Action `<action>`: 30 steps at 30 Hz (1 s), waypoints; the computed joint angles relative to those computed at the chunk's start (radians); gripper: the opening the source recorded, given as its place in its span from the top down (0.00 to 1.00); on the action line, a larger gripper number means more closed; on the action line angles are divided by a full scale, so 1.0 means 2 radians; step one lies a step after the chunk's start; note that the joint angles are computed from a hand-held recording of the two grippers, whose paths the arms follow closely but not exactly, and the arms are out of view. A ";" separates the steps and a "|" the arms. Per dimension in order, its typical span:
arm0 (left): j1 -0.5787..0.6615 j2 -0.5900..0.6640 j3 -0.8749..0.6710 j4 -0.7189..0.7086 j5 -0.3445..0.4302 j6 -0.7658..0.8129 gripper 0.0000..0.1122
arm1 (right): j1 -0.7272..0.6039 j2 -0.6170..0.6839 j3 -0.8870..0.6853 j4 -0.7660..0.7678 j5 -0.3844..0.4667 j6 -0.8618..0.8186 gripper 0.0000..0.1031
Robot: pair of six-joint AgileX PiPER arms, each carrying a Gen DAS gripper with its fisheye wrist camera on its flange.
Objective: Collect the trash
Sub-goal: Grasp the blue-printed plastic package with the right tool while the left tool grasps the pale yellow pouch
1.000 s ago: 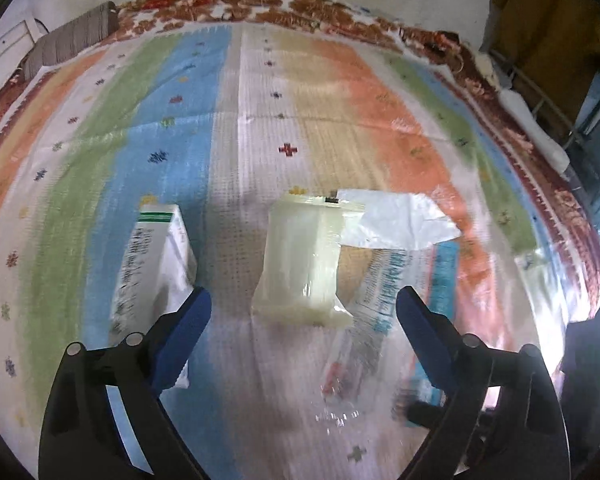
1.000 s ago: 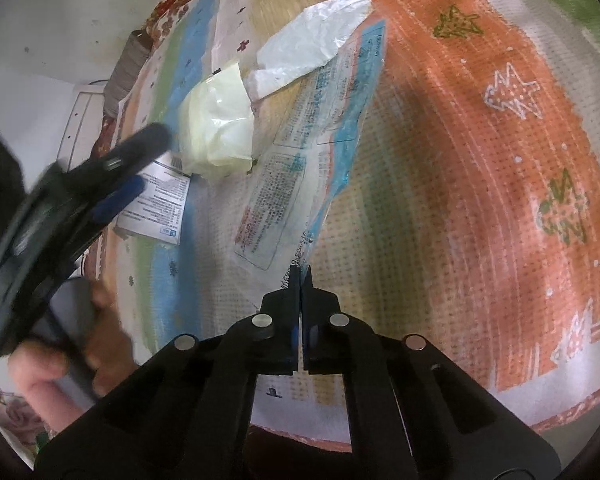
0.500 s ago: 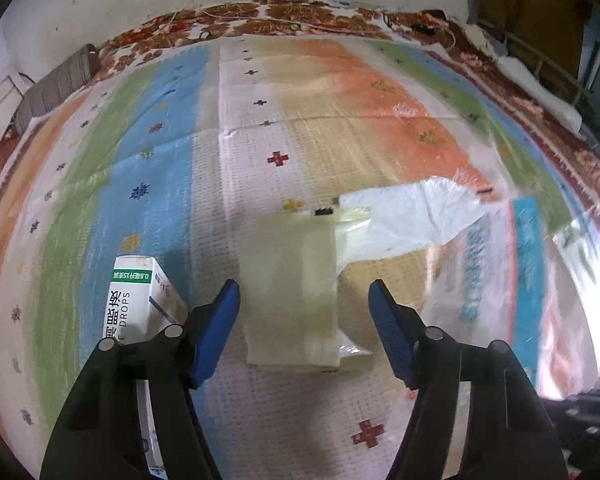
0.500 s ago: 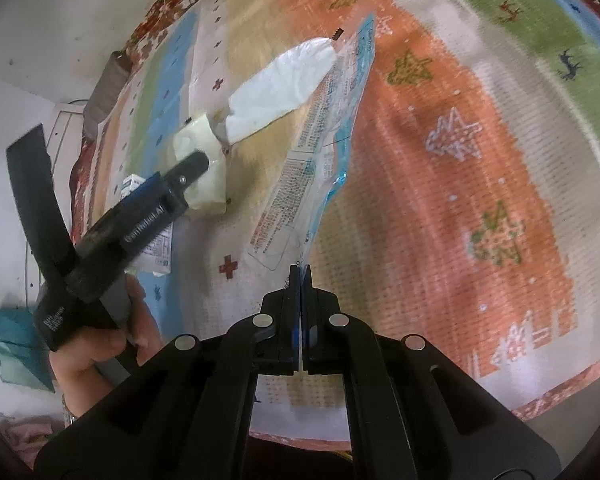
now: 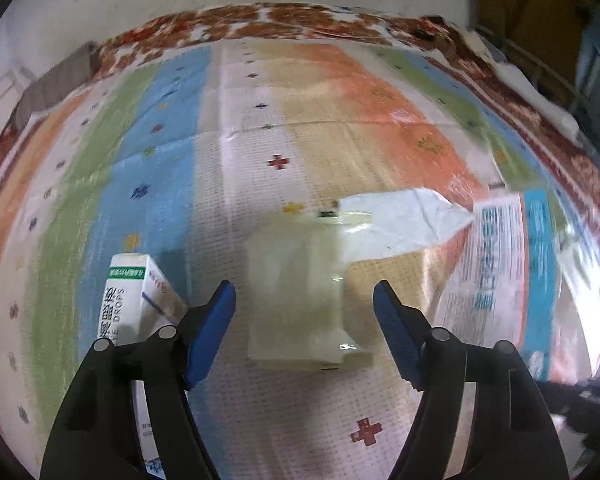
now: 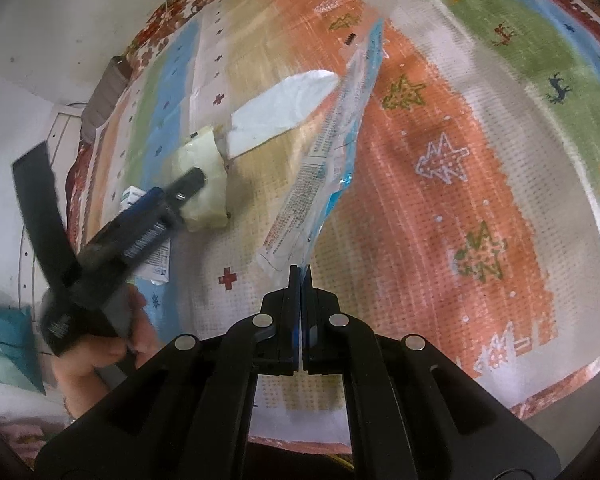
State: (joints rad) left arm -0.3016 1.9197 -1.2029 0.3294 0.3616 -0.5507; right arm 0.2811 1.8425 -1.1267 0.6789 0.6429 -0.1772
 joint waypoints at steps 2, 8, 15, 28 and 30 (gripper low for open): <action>-0.012 0.006 -0.001 0.044 0.002 -0.033 0.37 | 0.002 -0.007 -0.002 -0.018 -0.004 0.010 1.00; -0.015 0.013 -0.008 0.126 0.031 -0.121 0.37 | 0.016 -0.016 -0.006 -0.084 -0.019 0.051 1.00; -0.005 -0.012 0.017 0.131 -0.007 -0.136 0.37 | 0.013 -0.014 -0.006 -0.074 -0.016 0.035 1.00; 0.003 0.030 -0.008 -0.002 -0.009 -0.024 0.64 | 0.018 -0.016 -0.007 -0.080 -0.016 0.032 1.00; 0.008 0.023 0.000 -0.025 -0.020 -0.005 0.73 | 0.021 -0.022 -0.007 -0.094 -0.020 0.039 1.00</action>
